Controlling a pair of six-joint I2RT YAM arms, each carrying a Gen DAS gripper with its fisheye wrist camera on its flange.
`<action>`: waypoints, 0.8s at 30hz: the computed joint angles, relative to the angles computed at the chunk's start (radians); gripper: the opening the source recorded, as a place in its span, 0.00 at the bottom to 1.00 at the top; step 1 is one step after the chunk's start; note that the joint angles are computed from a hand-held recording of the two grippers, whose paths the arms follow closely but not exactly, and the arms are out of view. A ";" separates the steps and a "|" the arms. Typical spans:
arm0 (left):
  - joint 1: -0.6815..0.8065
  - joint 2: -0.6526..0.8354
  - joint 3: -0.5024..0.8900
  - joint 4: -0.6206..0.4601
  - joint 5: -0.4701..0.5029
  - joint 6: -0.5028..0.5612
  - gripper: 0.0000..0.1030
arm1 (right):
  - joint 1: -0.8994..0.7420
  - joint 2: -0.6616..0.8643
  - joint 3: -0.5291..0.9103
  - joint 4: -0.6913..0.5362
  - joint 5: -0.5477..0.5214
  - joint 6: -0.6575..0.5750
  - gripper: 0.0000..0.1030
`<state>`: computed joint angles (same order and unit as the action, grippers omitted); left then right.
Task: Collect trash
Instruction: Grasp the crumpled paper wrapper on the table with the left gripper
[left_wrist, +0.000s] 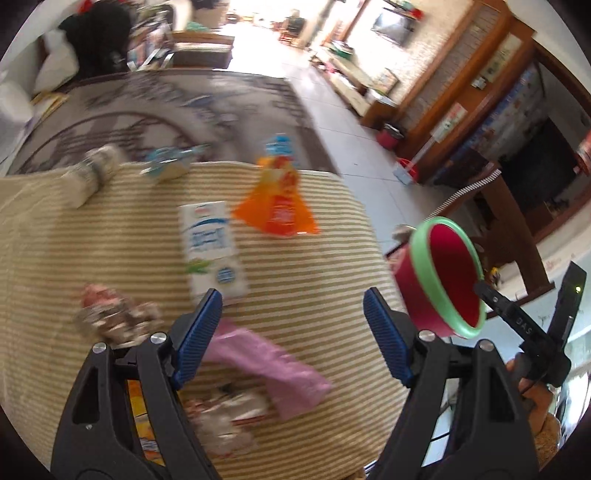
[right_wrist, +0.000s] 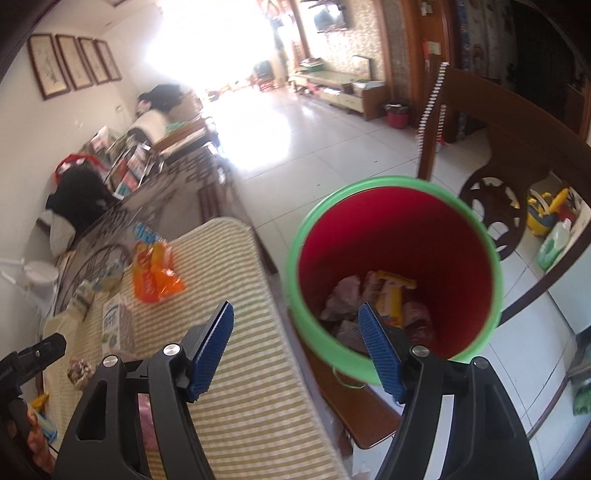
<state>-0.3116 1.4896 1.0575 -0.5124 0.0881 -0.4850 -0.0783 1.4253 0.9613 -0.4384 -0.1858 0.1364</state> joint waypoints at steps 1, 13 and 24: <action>0.029 -0.025 -0.031 -0.001 -0.001 0.002 0.74 | 0.022 0.003 0.001 -0.001 0.007 0.006 0.68; 0.344 -0.176 -0.257 -0.075 0.158 0.287 0.74 | 0.343 0.017 0.025 -0.046 0.166 0.177 0.71; 0.541 -0.050 -0.243 -0.080 0.339 0.493 0.74 | 0.598 0.004 0.049 -0.115 0.345 0.383 0.72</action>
<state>0.2298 1.4401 0.8149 -0.5922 0.4269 0.0077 0.5199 1.4292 1.0101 -0.5536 0.1589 0.5197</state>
